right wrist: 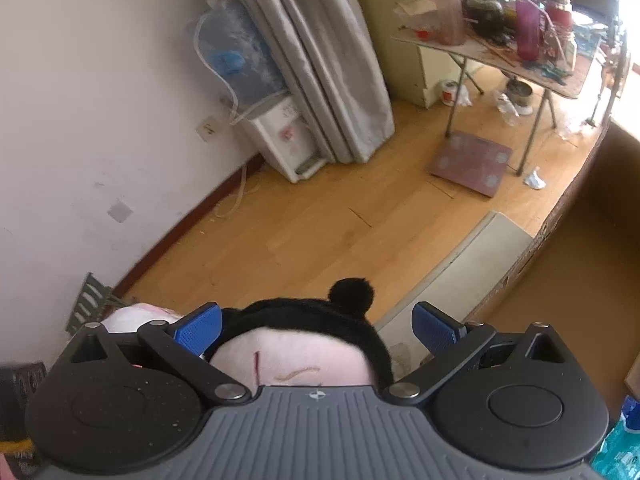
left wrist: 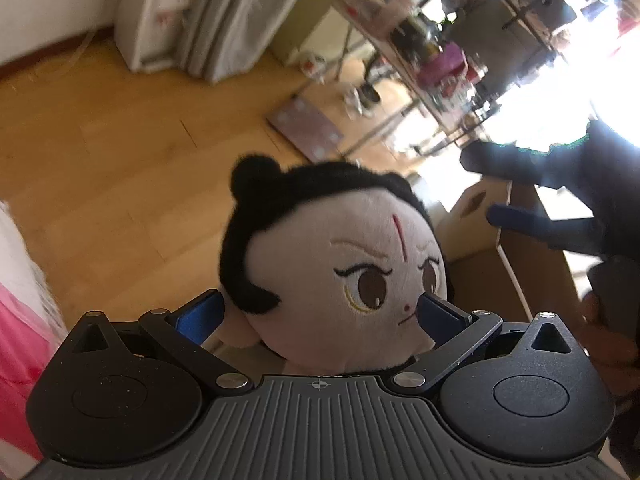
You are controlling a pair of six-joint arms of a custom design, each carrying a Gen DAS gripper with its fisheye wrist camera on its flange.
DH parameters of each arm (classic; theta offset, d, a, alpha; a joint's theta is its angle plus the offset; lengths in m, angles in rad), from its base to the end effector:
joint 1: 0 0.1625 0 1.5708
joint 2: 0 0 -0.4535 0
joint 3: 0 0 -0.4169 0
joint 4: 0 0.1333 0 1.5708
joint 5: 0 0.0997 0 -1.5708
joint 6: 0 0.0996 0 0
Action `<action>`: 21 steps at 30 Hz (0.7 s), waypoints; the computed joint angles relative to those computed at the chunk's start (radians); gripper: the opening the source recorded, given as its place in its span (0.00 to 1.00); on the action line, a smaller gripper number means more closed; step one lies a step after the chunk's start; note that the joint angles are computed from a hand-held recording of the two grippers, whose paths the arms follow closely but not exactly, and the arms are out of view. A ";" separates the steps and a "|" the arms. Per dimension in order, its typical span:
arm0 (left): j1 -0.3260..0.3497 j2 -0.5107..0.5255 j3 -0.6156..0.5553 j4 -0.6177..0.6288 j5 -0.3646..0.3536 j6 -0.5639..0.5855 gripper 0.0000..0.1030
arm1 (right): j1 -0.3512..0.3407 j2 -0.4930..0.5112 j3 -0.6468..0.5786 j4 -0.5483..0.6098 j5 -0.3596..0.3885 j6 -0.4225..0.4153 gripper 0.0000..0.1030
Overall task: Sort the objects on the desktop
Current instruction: 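Move both grippers out of the box toward the plush doll, then close the right gripper on the doll's head while the left gripper holds it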
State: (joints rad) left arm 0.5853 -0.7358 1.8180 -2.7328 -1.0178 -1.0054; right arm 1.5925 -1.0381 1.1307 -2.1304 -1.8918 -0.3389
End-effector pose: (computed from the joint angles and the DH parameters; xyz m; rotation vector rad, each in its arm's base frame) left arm -0.4293 -0.5072 0.0222 -0.0599 2.8145 -0.7313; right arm 0.1187 -0.7746 0.4751 0.3818 -2.6745 0.5650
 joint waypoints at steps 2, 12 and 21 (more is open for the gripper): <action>0.003 0.007 -0.002 -0.009 -0.004 0.023 1.00 | -0.001 0.022 -0.020 0.018 -0.005 0.000 1.00; 0.002 0.004 0.006 -0.030 -0.012 0.030 1.00 | 0.006 0.076 -0.075 0.165 -0.024 0.015 1.00; -0.006 -0.003 0.011 -0.027 -0.010 0.025 1.00 | 0.021 0.080 -0.083 0.217 -0.034 0.009 1.00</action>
State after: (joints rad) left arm 0.5789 -0.7387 1.8290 -2.7601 -1.0277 -0.9801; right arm 1.6140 -0.9580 1.0478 -1.9133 -1.9256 -0.3303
